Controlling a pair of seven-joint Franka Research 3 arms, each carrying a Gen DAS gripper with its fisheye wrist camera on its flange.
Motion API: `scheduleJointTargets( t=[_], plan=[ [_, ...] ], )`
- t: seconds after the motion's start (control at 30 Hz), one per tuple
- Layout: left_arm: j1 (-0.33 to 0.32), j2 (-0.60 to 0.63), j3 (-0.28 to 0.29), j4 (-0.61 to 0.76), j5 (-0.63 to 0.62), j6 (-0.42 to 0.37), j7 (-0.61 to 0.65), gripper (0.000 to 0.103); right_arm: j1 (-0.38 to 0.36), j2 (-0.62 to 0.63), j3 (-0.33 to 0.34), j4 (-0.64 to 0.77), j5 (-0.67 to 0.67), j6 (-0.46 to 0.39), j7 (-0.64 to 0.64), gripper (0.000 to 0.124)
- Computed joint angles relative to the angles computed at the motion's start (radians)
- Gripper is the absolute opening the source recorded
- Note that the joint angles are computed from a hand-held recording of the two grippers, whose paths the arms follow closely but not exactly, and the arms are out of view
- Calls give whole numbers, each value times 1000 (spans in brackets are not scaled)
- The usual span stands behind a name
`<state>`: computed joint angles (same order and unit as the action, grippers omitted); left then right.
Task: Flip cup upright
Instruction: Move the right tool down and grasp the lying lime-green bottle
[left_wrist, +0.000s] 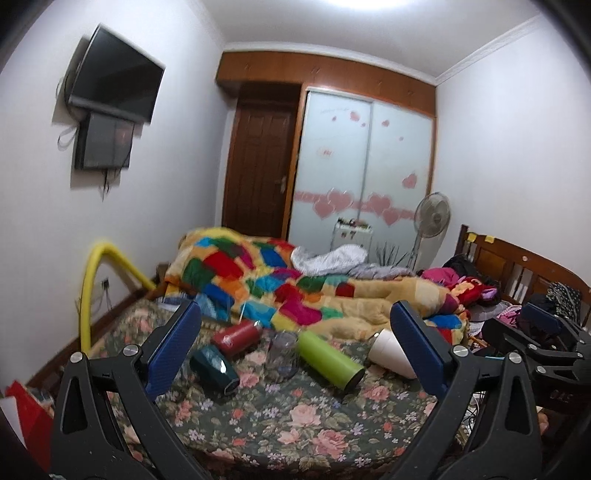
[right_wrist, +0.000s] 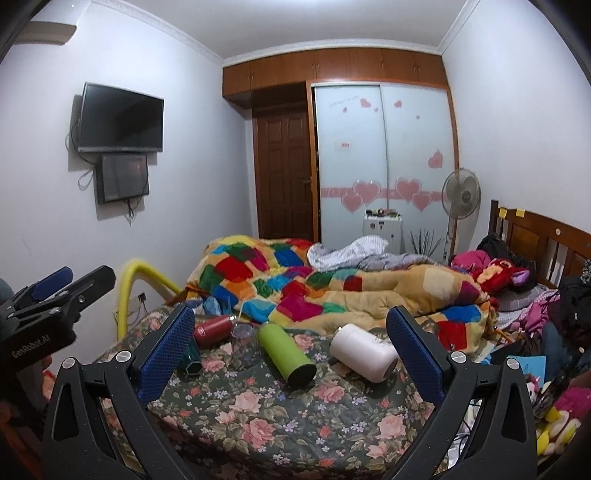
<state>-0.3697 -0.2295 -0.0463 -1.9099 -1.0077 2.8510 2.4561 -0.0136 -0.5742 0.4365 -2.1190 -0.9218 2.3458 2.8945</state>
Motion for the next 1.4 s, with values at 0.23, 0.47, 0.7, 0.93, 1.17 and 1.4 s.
scheduleJointTargets(
  t=[0.23, 0.47, 0.7, 0.93, 1.17, 1.4],
  plan=[
    [105, 153, -56, 79, 229, -34, -256, 103, 43, 161, -120, 51, 100, 43, -159, 103],
    [197, 288, -121, 146, 485, -88, -482, 97, 127, 371, -270, 167, 320, 53, -459, 103],
    [244, 353, -174, 169, 595, -123, -552, 94, 175, 593, -389, 361, 650, -54, -832, 98],
    [266, 386, -206, 193, 588, -171, -546, 88, 187, 776, -441, 577, 805, -244, -1022, 81],
    [274, 395, -217, 199, 580, -191, -538, 87, 207, 877, -470, 704, 811, -348, -1073, 71],
    [266, 375, -208, 176, 603, -173, -556, 87, 218, 914, -483, 757, 800, -403, -1093, 64]
  ],
)
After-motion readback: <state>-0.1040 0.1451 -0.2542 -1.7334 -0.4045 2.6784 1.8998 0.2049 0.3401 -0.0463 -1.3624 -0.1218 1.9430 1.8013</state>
